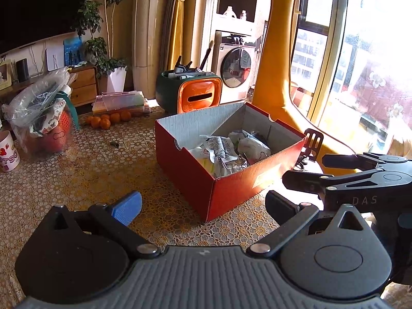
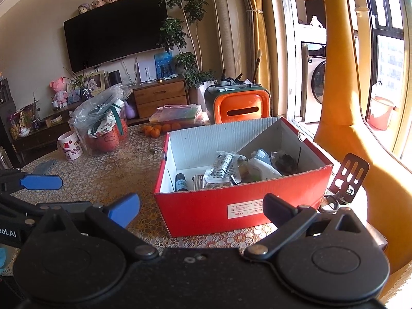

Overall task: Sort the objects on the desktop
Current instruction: 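Withdraw both tools from the box back over the table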

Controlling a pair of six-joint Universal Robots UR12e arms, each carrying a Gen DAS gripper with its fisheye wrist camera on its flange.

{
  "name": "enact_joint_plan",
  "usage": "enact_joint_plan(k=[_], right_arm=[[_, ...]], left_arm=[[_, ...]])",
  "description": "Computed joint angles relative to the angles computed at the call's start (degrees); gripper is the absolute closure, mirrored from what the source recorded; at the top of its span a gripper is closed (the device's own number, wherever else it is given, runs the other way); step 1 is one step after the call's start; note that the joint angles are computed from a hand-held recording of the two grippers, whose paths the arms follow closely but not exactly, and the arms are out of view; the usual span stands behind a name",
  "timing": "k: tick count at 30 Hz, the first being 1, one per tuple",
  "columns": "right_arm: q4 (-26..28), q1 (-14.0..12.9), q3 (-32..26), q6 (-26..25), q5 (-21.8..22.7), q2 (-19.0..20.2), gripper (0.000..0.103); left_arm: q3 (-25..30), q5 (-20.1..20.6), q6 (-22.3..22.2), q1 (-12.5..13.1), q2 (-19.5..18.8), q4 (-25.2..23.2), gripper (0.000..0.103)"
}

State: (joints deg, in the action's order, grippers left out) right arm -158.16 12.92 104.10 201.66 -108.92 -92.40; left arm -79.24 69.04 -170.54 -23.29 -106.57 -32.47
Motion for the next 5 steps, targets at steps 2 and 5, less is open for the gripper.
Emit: enact_joint_plan(k=[2, 5], right_arm=[[0.4, 0.3, 0.1, 0.4, -0.3, -0.1, 0.001], [0.9, 0.8, 0.1, 1.0, -0.7, -0.3, 0.001]], left_arm=[[-0.3, -0.2, -0.1, 0.1, 0.3, 0.0, 0.000], [-1.0, -0.5, -0.6, 0.5, 0.9, 0.3, 0.000]])
